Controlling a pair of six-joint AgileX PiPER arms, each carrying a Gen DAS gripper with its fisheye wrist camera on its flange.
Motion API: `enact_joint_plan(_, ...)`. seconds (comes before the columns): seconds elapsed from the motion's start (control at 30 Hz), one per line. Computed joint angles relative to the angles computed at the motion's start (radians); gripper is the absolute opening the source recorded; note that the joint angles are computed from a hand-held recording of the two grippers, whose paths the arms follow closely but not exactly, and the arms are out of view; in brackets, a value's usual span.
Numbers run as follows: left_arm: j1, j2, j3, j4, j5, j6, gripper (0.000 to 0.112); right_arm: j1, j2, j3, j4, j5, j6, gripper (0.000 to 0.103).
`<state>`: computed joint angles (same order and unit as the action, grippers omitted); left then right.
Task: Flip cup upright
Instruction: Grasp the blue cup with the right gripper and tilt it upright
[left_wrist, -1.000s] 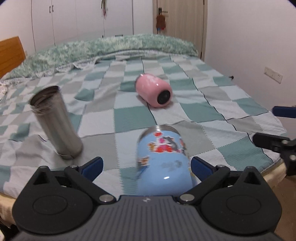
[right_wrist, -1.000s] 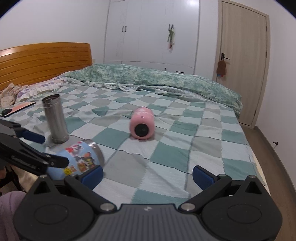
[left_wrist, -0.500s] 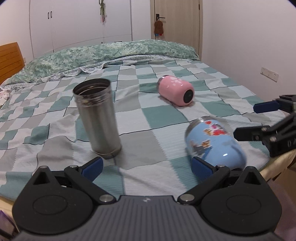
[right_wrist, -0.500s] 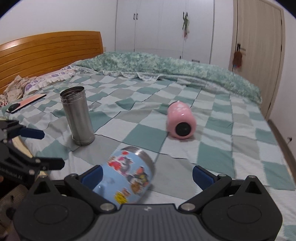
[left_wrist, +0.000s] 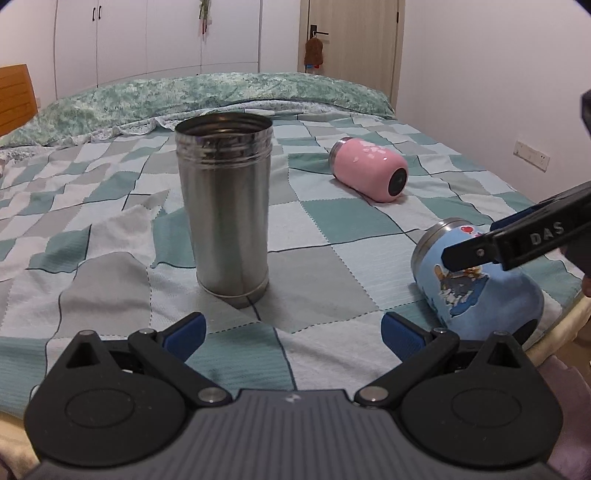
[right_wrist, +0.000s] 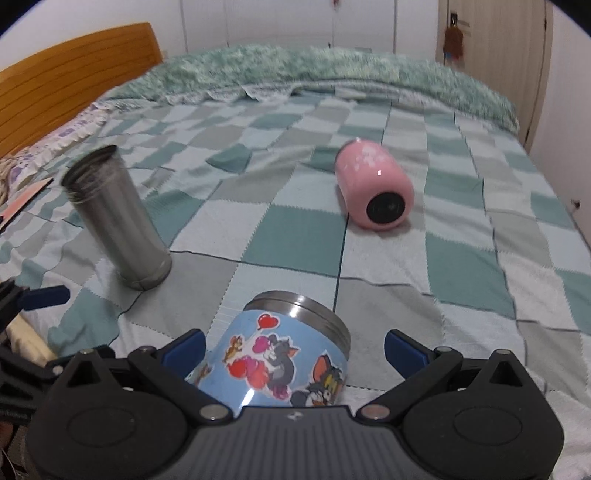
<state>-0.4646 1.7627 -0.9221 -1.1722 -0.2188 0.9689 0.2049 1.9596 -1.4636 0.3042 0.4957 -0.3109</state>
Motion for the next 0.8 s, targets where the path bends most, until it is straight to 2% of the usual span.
enact_joint_plan(0.1,0.023,0.004,0.011,0.176,0.014,-0.171,0.103,-0.003,0.067,-0.097,-0.016,0.096,0.060,0.103)
enact_joint_plan(0.27,0.049,0.016,0.013,0.365,0.025,-0.357,0.103,-0.035,0.160,-0.238,0.099,0.267,0.028,0.098)
enact_joint_plan(0.37,0.053,0.020,0.018,0.429,0.020,-0.417,0.103,-0.045,0.183,-0.272,0.115,0.314,0.027,0.092)
enact_joint_plan(0.43,0.054,0.021,0.018,0.463,0.021,-0.448,0.103,-0.060,0.188,-0.280,0.144,0.332,0.012,0.092)
enact_joint_plan(0.6,0.051,0.018,0.023,0.510,0.012,-0.494,0.103,-0.091,0.168,-0.236,0.260,0.311,-0.081,0.087)
enact_joint_plan(0.8,0.043,0.005,0.043,0.515,-0.002,-0.510,0.103,-0.118,0.037,-0.011,0.535,0.154,-0.407,0.085)
